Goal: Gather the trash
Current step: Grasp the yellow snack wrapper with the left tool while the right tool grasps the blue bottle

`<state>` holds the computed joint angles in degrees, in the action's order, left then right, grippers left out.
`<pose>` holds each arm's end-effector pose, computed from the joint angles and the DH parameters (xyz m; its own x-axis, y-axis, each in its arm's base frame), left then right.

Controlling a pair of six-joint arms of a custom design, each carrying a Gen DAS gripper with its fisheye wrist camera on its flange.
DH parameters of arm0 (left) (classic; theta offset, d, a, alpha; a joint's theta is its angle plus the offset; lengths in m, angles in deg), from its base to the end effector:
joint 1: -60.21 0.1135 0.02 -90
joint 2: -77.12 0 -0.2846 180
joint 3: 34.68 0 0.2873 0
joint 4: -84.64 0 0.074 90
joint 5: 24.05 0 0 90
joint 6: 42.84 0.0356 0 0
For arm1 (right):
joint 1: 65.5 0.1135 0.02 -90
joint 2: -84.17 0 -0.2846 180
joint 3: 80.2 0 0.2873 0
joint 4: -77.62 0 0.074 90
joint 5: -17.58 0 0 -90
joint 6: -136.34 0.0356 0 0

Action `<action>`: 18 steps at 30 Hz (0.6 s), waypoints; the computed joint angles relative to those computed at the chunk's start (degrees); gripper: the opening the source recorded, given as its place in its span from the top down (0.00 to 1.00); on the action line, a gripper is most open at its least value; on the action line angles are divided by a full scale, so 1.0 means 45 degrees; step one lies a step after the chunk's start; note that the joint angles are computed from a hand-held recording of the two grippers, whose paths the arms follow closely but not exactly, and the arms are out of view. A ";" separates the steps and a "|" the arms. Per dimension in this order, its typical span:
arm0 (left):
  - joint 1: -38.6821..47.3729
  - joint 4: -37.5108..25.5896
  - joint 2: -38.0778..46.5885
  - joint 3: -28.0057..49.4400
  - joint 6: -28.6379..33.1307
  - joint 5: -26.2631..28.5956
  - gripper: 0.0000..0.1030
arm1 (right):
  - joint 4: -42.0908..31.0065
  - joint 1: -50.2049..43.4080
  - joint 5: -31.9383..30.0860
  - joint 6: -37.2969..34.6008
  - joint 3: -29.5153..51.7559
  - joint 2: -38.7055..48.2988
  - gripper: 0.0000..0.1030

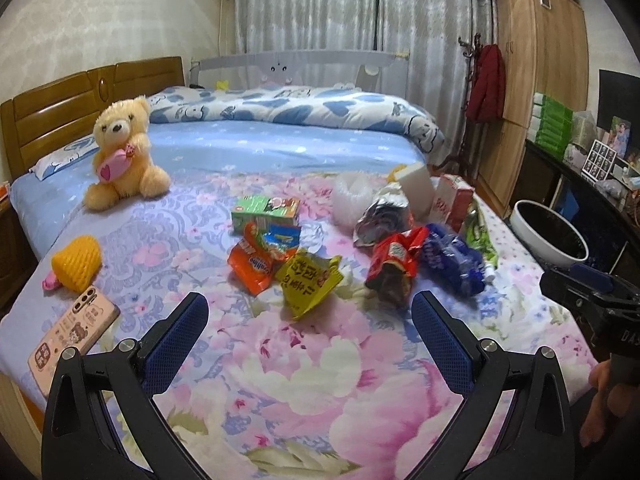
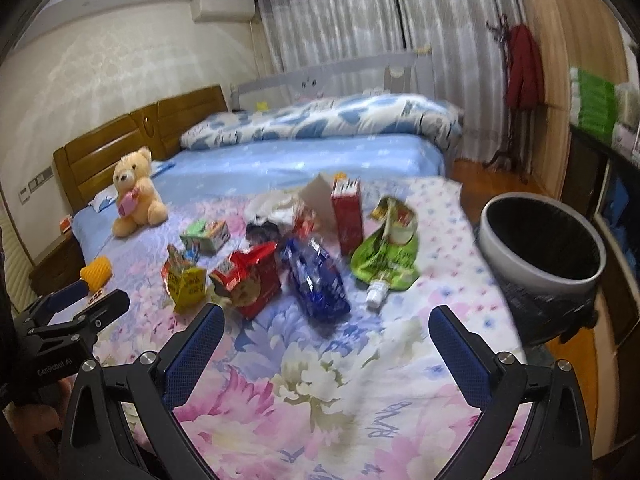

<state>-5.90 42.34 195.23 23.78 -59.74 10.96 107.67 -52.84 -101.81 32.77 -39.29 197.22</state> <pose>0.1399 -0.2439 0.0242 -0.4524 -0.3340 -0.8269 -0.5516 0.8334 -0.0348 0.2864 0.0822 0.0315 -0.5076 -0.3235 -0.7986 -0.6845 0.7143 0.1456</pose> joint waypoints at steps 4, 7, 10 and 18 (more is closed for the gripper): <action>0.0754 0.2142 -0.0327 -0.1038 0.1839 0.0487 0.00 | -0.1034 0.0630 0.0201 -0.0027 0.0802 0.0598 0.05; 0.1333 0.3448 -0.0302 -0.1565 0.2914 0.0874 0.00 | -0.1568 0.1095 0.0573 0.0044 0.1447 0.1110 0.11; 0.1914 0.4994 -0.0262 -0.2104 0.3926 0.1222 0.00 | -0.2164 0.1416 0.1058 0.0112 0.2282 0.1713 0.13; 0.3650 0.8147 0.0399 -0.2353 0.6958 0.2200 0.04 | -0.3611 0.1908 0.1877 0.0108 0.4557 0.3248 0.26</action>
<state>10.52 79.01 197.02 13.19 -28.43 20.86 91.42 -44.25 -93.36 33.26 -18.79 211.84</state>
